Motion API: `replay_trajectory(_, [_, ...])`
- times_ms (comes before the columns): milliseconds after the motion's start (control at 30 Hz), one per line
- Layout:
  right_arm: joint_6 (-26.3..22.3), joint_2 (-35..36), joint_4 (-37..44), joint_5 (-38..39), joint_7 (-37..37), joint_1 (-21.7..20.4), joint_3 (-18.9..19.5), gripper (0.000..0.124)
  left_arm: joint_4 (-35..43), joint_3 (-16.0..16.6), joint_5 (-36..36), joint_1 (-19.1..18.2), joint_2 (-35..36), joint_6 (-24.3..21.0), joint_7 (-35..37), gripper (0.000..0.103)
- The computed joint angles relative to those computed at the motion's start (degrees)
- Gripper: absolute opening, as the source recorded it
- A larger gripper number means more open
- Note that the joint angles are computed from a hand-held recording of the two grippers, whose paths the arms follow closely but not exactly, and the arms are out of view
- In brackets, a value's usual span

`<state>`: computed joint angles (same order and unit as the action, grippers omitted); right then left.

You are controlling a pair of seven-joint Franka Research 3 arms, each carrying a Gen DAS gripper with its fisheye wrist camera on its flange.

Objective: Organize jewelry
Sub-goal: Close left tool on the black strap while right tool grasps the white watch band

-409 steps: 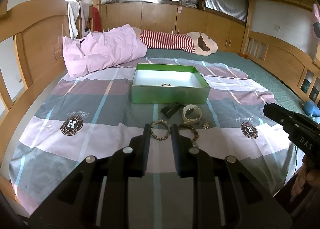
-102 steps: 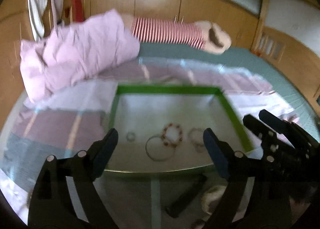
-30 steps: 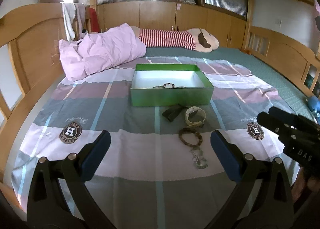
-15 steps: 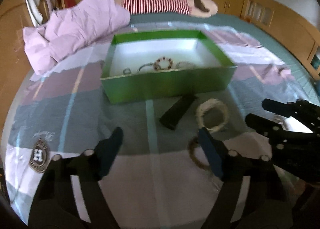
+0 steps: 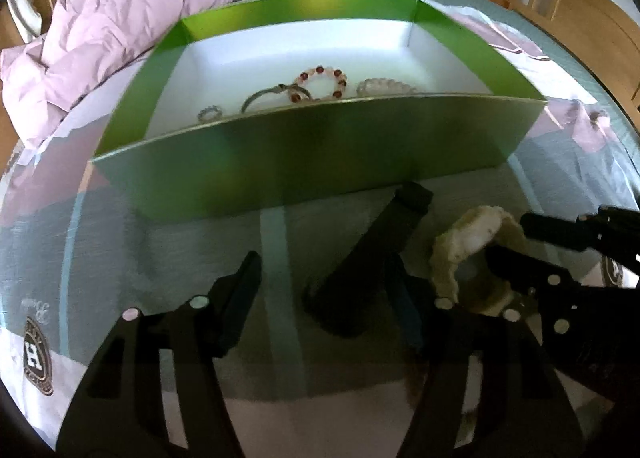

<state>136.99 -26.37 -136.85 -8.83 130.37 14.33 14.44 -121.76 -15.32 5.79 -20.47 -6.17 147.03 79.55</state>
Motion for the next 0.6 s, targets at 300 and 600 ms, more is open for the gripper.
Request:
replay_trajectory(300, [3.0,-2.2,-0.9,-3.2,3.4,-2.0,1.6,0.006,-0.5,-0.5,1.8,0.0,-1.4,1.8,-1.8,0.022])
replay_trajectory(600, [4.4,-15.3,-2.5,-6.1,9.1,-4.2,5.9,0.007,-9.0,3.3,-2.3,-1.7,-19.2,7.4,-2.2,0.021])
